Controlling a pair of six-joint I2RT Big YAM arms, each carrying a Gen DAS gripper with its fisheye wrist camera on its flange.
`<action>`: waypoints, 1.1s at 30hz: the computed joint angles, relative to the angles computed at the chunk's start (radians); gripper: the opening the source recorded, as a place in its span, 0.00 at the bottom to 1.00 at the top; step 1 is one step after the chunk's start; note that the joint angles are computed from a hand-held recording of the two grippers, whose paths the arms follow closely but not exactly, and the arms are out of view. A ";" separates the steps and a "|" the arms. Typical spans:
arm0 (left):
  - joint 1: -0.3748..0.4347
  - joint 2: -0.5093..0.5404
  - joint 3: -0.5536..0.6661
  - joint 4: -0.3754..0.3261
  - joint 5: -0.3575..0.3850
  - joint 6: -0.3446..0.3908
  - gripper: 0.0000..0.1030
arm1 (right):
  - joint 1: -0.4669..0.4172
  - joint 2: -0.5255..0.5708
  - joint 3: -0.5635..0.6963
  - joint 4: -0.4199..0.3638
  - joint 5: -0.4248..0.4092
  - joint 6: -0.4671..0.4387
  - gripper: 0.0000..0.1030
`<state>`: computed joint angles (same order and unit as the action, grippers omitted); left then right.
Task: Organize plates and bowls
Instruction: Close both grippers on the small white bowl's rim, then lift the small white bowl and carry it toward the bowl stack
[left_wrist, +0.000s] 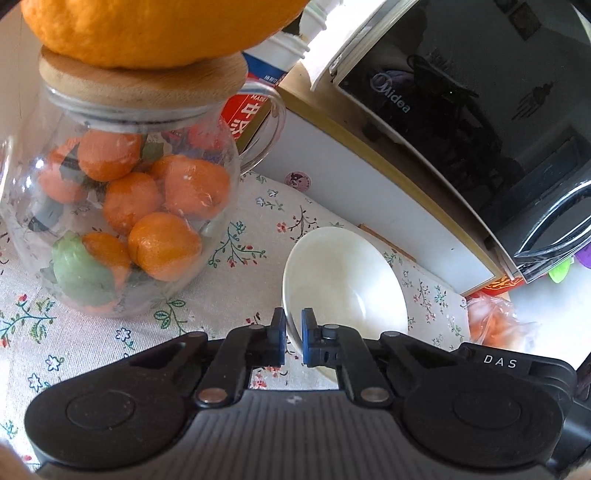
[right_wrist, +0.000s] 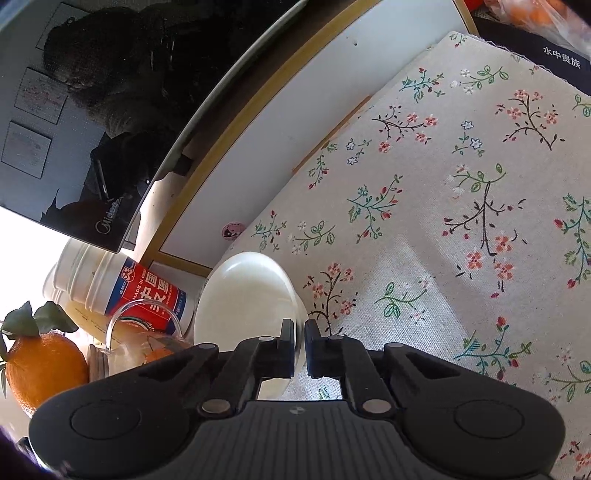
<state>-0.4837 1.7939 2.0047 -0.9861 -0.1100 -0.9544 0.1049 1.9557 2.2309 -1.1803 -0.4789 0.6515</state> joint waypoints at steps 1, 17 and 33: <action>-0.001 0.000 0.003 0.000 -0.001 -0.001 0.07 | 0.000 -0.002 0.002 -0.001 0.001 -0.003 0.05; -0.030 -0.024 0.087 -0.077 -0.028 0.045 0.07 | -0.003 -0.062 0.036 -0.045 0.036 -0.054 0.05; -0.055 -0.080 0.107 -0.138 -0.021 0.050 0.07 | -0.001 -0.132 0.040 -0.129 0.023 -0.076 0.05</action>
